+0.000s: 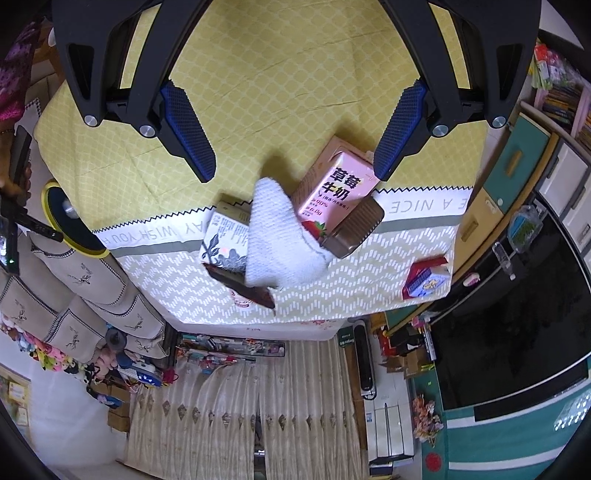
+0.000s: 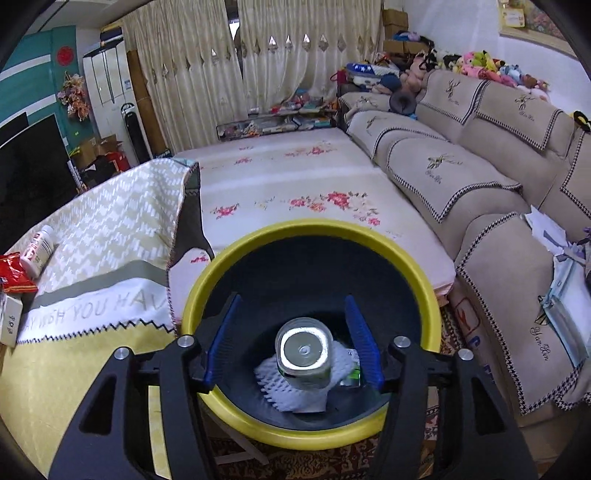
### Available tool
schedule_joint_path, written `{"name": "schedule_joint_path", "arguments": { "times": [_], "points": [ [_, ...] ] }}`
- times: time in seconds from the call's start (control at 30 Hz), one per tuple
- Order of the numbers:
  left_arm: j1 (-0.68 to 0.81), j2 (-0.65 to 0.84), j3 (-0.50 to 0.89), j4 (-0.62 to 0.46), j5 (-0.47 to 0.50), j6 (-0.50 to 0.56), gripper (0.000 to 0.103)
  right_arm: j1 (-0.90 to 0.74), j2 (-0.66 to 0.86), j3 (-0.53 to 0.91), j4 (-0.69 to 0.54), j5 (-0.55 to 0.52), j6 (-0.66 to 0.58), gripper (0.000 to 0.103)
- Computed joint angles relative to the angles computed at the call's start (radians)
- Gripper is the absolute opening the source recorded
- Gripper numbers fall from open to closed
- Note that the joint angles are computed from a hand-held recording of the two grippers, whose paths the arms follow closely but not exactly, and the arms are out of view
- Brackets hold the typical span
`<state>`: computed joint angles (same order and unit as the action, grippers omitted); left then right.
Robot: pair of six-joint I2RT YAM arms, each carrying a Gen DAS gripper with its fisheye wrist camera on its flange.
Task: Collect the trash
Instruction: 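Carry the milk bottle over the yellow-rimmed bin and open the right gripper, then grasp the pink milk carton with the left gripper and lift it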
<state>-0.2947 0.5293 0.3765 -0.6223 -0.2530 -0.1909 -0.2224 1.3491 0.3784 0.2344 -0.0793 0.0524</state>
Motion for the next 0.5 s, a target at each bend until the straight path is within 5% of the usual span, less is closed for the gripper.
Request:
{"name": "schedule_joint_path", "arguments": {
  "times": [0.23,0.5],
  "points": [
    [0.252,0.105,-0.060,0.185,0.198,0.220,0.086,0.046,-0.102,-0.024,-0.064,-0.001,0.018,0.058],
    [0.454,0.404,-0.062,0.422,0.348,0.405,0.078,0.099,-0.097,-0.030,-0.068,0.014,0.037,0.059]
  ]
}}
